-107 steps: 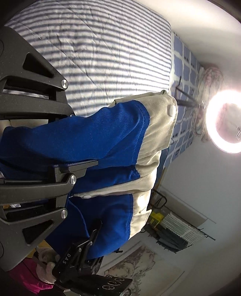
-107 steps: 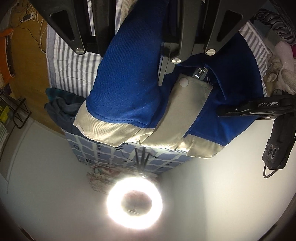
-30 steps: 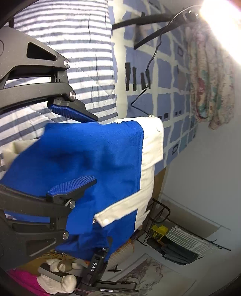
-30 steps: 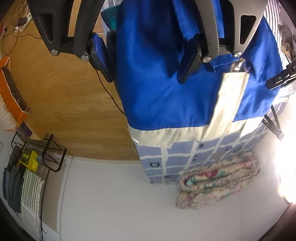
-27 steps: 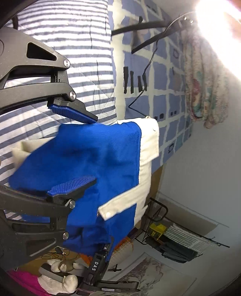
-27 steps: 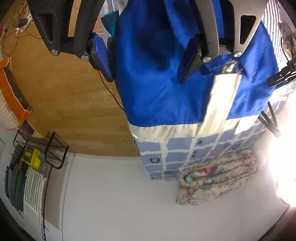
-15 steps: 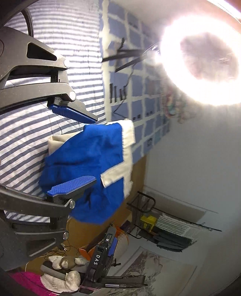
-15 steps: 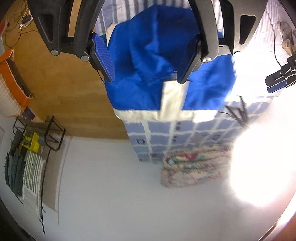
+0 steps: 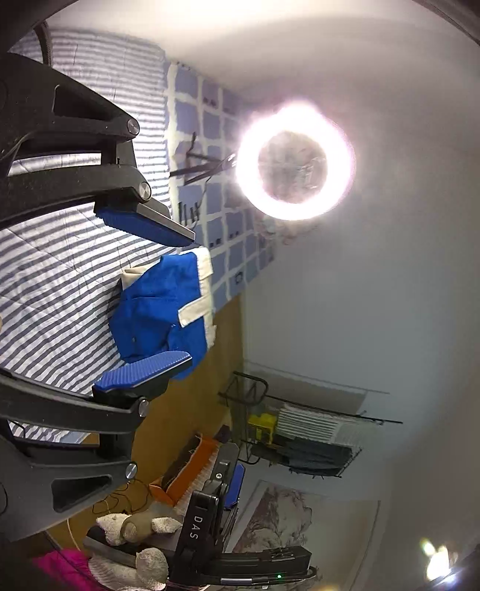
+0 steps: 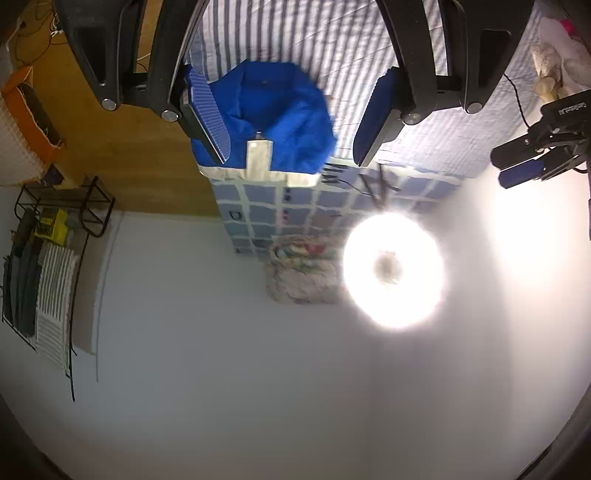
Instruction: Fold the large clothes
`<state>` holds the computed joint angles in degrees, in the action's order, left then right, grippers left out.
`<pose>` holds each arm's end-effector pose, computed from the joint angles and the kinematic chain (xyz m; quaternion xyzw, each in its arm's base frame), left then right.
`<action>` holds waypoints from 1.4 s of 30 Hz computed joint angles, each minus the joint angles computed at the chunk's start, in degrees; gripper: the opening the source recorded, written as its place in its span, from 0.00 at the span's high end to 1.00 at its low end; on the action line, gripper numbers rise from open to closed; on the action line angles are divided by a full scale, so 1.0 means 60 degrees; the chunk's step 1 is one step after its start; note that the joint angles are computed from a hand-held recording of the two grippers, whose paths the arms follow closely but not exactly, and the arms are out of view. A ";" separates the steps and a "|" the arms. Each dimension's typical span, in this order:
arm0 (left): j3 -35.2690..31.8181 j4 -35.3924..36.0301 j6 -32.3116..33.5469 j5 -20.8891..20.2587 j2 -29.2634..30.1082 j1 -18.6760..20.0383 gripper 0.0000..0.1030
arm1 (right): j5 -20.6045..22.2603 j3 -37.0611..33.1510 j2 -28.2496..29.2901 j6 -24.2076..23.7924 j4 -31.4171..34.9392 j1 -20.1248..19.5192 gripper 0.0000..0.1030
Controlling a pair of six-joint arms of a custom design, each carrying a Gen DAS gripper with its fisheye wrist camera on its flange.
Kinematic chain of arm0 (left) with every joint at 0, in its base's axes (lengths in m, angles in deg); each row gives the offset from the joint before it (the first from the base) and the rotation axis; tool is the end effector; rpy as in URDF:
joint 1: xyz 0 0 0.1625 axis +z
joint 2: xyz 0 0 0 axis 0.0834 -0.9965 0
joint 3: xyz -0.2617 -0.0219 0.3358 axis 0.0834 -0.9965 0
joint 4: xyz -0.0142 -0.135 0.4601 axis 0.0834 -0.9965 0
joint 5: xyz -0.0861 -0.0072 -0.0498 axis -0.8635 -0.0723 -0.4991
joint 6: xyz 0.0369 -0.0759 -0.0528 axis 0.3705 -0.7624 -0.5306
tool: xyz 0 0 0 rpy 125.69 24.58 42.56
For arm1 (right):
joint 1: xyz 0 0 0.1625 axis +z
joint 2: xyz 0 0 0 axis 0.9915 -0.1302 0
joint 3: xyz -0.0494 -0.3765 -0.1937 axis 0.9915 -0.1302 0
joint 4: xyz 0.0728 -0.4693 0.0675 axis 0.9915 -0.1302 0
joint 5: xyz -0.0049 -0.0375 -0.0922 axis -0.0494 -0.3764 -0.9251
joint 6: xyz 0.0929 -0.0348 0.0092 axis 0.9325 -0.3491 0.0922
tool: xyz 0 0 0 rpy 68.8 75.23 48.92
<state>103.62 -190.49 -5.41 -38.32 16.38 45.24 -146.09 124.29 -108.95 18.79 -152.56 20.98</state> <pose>-0.4390 -0.7685 0.1499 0.4227 0.8307 -0.3588 0.0496 0.2099 -0.5888 0.5965 0.1332 -0.7824 0.4656 0.3916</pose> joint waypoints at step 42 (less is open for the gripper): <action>0.7435 -0.2459 0.0271 0.1279 -0.5997 -0.2231 0.27 | -0.2616 0.3870 -0.2200 0.0678 -0.1497 0.4426 0.23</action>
